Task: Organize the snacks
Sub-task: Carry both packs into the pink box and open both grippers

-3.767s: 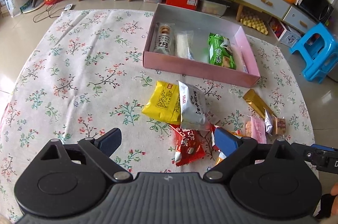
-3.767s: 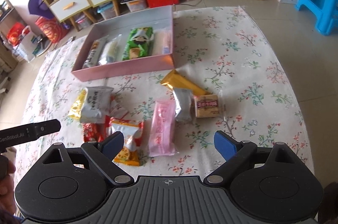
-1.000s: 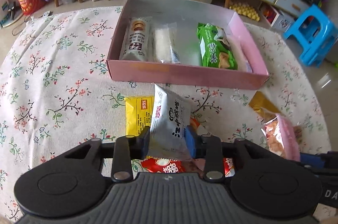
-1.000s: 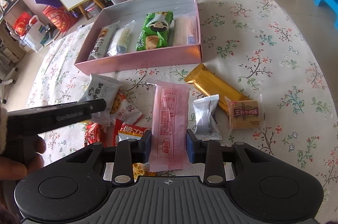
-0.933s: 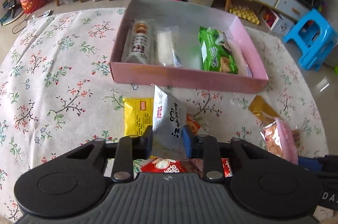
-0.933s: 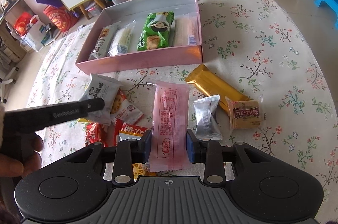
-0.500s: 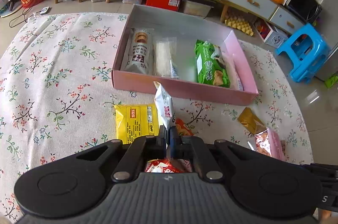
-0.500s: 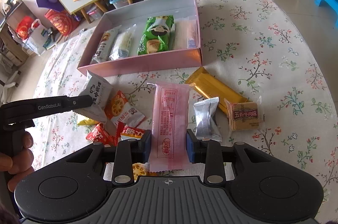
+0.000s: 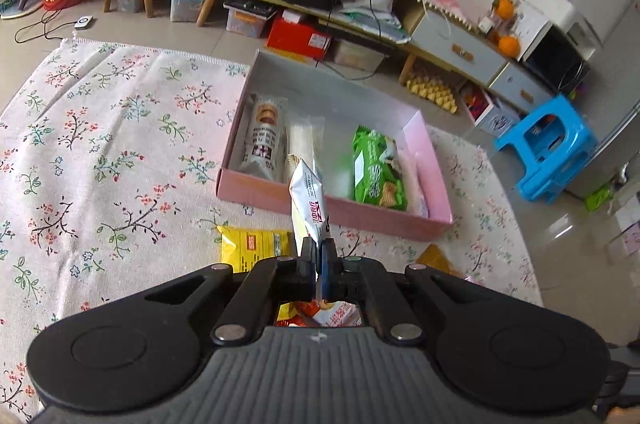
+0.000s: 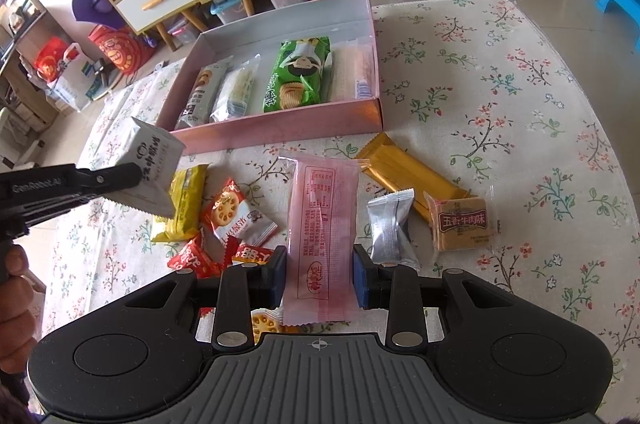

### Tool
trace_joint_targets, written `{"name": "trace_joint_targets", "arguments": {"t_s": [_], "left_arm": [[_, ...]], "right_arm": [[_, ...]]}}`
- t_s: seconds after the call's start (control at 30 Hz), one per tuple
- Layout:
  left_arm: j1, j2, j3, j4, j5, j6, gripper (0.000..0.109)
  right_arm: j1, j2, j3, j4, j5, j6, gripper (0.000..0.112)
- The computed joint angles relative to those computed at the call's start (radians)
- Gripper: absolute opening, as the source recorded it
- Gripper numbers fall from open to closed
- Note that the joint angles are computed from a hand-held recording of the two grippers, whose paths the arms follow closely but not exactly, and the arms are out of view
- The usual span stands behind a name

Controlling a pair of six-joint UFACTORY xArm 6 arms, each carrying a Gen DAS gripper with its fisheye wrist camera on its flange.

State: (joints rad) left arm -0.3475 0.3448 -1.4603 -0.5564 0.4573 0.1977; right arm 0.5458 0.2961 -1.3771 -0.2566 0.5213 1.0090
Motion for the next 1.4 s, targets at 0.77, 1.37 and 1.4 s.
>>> {"name": "trace_joint_targets", "arguments": {"t_s": [0.77, 1.37, 1.4], "left_arm": [[-0.027, 0.127, -0.17, -0.319, -0.133, 0.305, 0.002], [0.003, 0.296, -0.337, 0.116, -0.066, -0.007, 0.002], [0.008, 0.293, -0.337, 0.117, -0.045, -0.011, 0.003]], "right_arm": [[-0.04, 0.129, -0.19, -0.173, -0.07, 0.137, 0.031], [-0.053, 0.625, -0.872, 0.066, 0.035, -0.057, 0.034], [-0.051, 0.632, -0.879, 0.048, 0.028, -0.032, 0.036]]}}
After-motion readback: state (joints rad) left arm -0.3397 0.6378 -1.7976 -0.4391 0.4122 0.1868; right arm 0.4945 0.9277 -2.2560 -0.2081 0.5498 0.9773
